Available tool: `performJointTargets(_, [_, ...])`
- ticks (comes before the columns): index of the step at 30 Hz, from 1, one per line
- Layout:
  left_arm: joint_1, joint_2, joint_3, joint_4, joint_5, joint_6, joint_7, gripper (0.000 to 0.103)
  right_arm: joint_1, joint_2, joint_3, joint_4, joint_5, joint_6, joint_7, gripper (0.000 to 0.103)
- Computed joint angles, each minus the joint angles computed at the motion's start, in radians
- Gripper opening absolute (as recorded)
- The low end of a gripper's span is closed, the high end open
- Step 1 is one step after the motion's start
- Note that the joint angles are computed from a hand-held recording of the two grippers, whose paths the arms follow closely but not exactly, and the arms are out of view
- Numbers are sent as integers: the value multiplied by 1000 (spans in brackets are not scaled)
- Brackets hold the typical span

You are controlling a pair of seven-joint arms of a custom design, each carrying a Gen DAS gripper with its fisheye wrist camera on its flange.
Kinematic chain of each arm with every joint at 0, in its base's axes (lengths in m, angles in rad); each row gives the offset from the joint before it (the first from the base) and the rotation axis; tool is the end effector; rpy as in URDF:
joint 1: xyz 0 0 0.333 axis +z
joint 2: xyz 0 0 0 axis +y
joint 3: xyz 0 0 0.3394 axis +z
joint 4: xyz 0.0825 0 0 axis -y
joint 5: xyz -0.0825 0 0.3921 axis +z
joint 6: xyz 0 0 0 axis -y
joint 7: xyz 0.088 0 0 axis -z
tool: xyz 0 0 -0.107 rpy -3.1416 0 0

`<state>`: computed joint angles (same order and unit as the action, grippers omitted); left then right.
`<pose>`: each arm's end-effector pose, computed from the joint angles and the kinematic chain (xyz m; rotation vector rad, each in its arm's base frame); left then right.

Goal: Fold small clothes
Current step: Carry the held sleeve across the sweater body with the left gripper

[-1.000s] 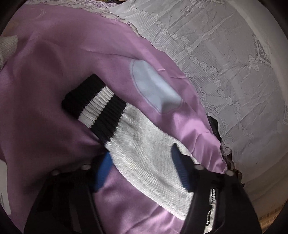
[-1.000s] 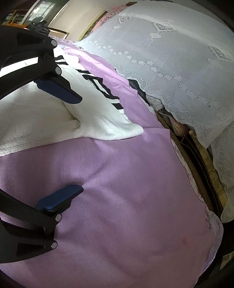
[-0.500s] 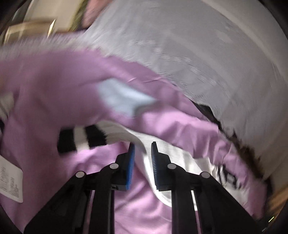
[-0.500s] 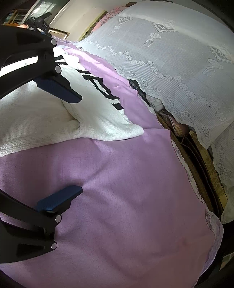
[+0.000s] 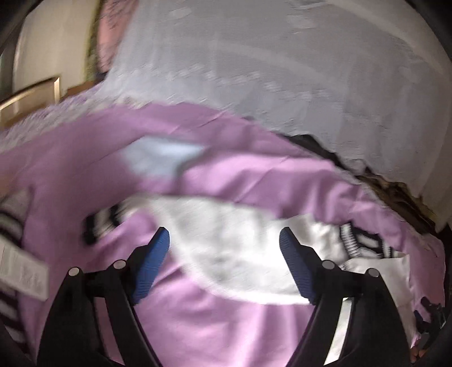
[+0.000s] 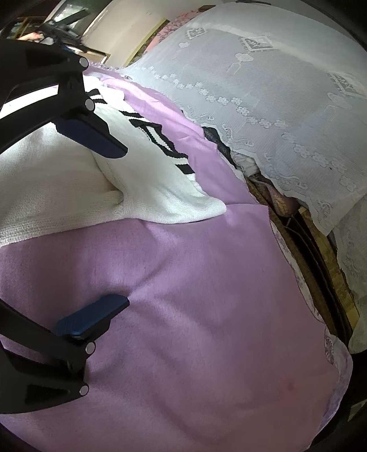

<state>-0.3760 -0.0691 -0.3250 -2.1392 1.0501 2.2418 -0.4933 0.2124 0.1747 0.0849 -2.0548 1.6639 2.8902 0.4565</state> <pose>0.4386 -0.3410 0.4829 -2.1728 0.9635 -0.7841 0.5880 0.1173 0.3965 -1.4326 1.6434 -0.1182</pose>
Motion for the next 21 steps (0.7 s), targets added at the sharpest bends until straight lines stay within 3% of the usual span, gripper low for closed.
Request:
performJointTargets(4, [47, -130, 39, -222, -30, 238, -217, 77, 1, 0, 1, 0, -8, 4, 5, 99])
performJointTargets(6, [87, -148, 44, -272, -15, 316, -308, 77, 1, -1, 1, -1, -6, 4, 3, 99])
performJointTargets(8, [115, -138, 35, -268, 17, 343, -338, 77, 1, -1, 1, -1, 0, 2, -2, 99])
performJointTargets(11, [121, -94, 18, -184, 25, 295, -255, 78, 1, -1, 0, 0, 4, -1, -4, 99])
performJointTargets(13, [103, -31, 6, -75, -74, 132, -101, 82, 2, -1, 0, 0, 0, 2, -1, 99])
performJointTargets(14, [98, -1, 18, -36, -118, 94, -53, 82, 1, -1, 0, -1, -1, 1, -1, 99])
performJointTargets(15, [99, 7, 33, -32, -141, 105, -47, 82, 0, -2, -1, -1, 2, -1, -3, 99])
performJointTargets(16, [111, 19, 58, -41, -186, 157, -64, 76, 2, -2, 0, -1, 4, 1, -4, 99])
performJointTargets(17, [122, 18, 74, -64, -205, 209, -90, 52, 2, -2, 0, -1, 6, 0, -5, 99])
performJointTargets(19, [143, 22, 98, -108, -230, 317, -116, 24, 3, -1, 1, 1, 7, 2, -5, 100])
performJointTargets(21, [144, 22, 89, -115, -198, 297, -128, 16, 4, -1, 1, 1, 9, 1, -7, 100])
